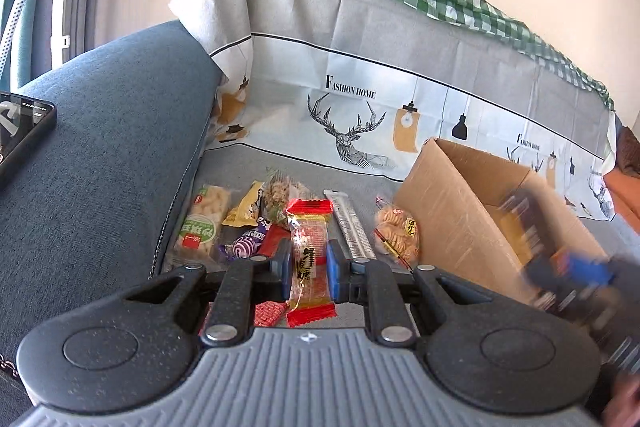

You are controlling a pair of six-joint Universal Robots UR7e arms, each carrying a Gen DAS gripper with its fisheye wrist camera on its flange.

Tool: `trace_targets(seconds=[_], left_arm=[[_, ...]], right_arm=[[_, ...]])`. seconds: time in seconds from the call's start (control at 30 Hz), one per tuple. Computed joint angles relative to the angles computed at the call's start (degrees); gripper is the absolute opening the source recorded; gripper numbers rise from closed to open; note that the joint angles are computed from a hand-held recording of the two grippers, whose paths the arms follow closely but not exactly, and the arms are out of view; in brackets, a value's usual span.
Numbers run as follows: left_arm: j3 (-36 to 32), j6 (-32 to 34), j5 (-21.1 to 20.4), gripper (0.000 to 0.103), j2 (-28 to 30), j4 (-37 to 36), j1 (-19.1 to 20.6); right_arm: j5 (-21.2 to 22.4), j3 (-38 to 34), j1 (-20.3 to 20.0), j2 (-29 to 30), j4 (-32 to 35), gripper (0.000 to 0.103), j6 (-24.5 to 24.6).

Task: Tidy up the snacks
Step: 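Lift both held snacks and carry them over the cardboard box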

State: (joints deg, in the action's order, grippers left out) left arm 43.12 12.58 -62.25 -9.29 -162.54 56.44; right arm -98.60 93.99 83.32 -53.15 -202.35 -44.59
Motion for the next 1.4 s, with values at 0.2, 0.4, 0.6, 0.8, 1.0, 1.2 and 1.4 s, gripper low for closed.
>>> trace_targets(seconds=[0.2,0.4,0.6,0.8,1.0,1.2,1.4], left_arm=[[-1.5,0.5,-0.2,0.019,1.0,1.5,-0.3],[-3.3,0.1,-1.0,0.019,2.2,2.6,-0.2],[-7.1,-0.6,-1.5,0.019,4.3,4.6,-0.3],[-12.5,-1.4,-2.2,0.019,7.2,7.5,-0.6],[-15.6,-1.7,-3.9,0.019,8.9,8.3,-1.5],[-17.3,-0.7,-6.6,0.019,10.2,6.8,-2.9],[-25.0,0.1,-9.1,0.019,15.2,8.1,-4.3]], right_arm=[[2.0,-1.3,-1.9,-3.5,-3.6,0.041,0.2],[0.6,-3.8,-5.1,-3.4,-4.7,0.041,4.7],[2.6,-2.6,-7.0,-4.5,-6.8,0.041,7.7],[2.5,-3.1,-8.0,-5.1,-6.0,0.041,10.4],[2.9,-2.9,-8.5,-5.7,-5.7,0.041,10.4],[3.4,-2.5,-8.7,-6.0,-6.1,0.041,10.3],[3.7,-2.1,-8.9,-6.2,-6.6,0.041,10.3]])
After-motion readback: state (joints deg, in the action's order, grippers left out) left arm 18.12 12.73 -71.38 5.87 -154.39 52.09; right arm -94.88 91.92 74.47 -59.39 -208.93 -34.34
